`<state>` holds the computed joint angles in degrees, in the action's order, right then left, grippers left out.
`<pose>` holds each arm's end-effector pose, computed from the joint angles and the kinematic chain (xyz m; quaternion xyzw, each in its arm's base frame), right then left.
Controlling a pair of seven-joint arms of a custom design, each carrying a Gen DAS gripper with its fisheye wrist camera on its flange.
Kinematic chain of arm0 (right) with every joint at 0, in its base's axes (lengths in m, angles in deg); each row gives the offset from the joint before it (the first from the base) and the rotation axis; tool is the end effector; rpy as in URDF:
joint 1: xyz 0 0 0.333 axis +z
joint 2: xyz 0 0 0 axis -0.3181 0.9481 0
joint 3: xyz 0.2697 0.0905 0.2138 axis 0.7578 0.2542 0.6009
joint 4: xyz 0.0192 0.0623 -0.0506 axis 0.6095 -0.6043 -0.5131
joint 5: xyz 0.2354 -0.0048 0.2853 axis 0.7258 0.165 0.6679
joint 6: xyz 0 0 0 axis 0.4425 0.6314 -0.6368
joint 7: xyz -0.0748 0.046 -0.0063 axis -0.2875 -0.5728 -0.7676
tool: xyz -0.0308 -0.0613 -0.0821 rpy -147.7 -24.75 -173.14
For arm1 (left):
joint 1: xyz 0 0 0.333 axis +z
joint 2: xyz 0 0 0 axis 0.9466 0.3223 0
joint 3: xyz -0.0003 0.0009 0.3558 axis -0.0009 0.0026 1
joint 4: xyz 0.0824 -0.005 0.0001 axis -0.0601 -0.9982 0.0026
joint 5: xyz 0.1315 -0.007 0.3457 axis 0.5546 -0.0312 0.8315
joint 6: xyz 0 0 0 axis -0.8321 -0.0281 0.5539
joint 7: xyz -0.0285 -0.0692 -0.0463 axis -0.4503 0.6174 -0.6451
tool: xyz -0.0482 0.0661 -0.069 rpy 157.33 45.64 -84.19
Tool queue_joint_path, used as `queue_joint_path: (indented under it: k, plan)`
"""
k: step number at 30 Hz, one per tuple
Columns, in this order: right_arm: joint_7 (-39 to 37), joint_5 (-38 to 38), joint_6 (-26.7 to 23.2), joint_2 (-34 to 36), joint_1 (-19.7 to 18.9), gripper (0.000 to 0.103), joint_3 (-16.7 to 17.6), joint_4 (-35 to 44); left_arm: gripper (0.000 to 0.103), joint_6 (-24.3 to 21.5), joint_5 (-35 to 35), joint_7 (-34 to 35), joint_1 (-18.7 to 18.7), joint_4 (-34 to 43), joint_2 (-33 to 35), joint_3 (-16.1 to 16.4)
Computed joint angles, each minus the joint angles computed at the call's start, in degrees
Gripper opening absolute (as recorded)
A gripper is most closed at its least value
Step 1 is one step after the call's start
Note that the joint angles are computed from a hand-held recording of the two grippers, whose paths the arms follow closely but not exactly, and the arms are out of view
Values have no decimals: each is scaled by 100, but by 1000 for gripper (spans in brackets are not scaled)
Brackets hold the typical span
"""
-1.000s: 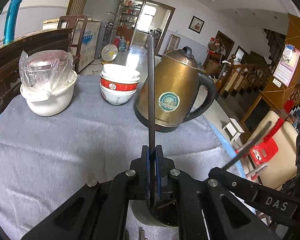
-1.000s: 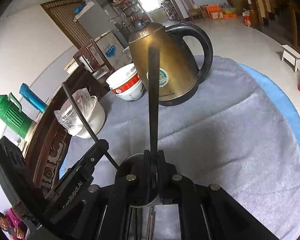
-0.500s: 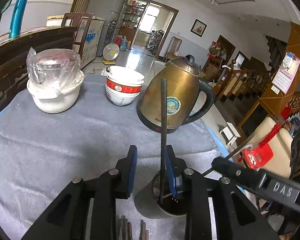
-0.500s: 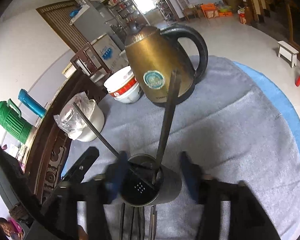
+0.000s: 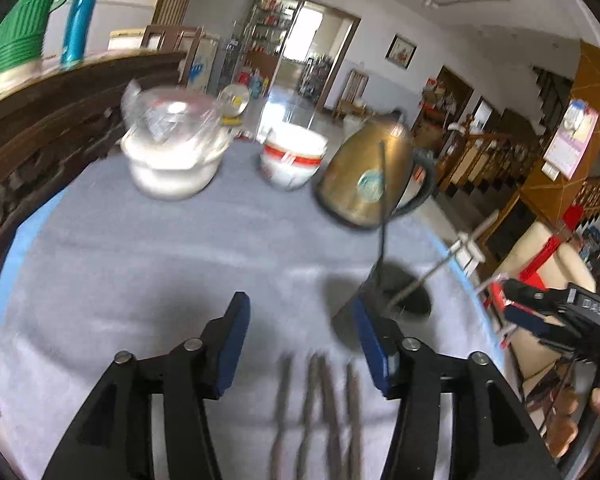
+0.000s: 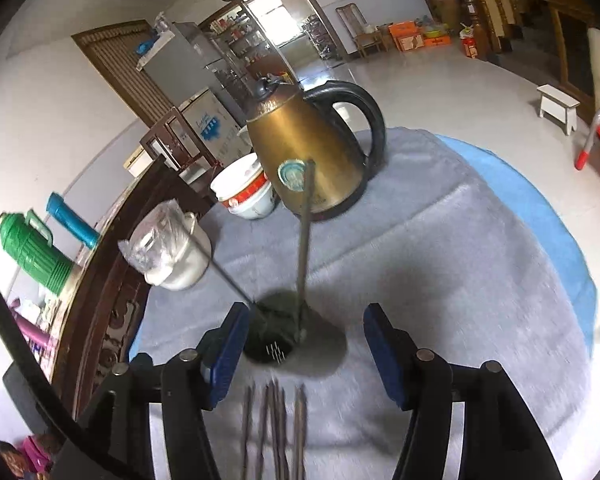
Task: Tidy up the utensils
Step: 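Grasp another chopstick with the right tool while the left tool returns to the row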
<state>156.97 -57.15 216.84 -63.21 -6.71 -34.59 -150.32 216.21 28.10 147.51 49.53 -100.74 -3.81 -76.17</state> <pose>0.4592 0.1109 0.4991 -0.5052 0.7617 -0.1254 0.3859 0.4669 -0.1868 0.4884 -0.6155 0.6687 -0.3975 0.1264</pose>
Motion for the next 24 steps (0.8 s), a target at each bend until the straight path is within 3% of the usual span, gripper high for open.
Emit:
queue_joint_path:
  k: [2,6,11,13,19,24]
  plan:
    - [-64,33,-229,-208,132,64,1,-239,63,-417,849,-731,227,-399,-257,1]
    - [-837,889,-841,-245,1019,64,-539,-428,63,-965,1645,-1422,344,-971,-588,122]
    - [-1835,2260,-1271,53,1485,62,-629,-475,63,-1281,1816,-1642,176,-1392,-736,413]
    - [-2352,2957,-1452,207,1591,41,-666,-348,63,-1313,1668,-1609,90,-1506,-786,503]
    - [-2591,3289,-1698,589,1285,39,-272,-63,63,-1373,1448,-1370,-41,-1675,-961,561]
    - [-1787,2343,-1799,873,1000,27,-6,132,63,-1449,1379,-1236,-133,-1637,-941,639]
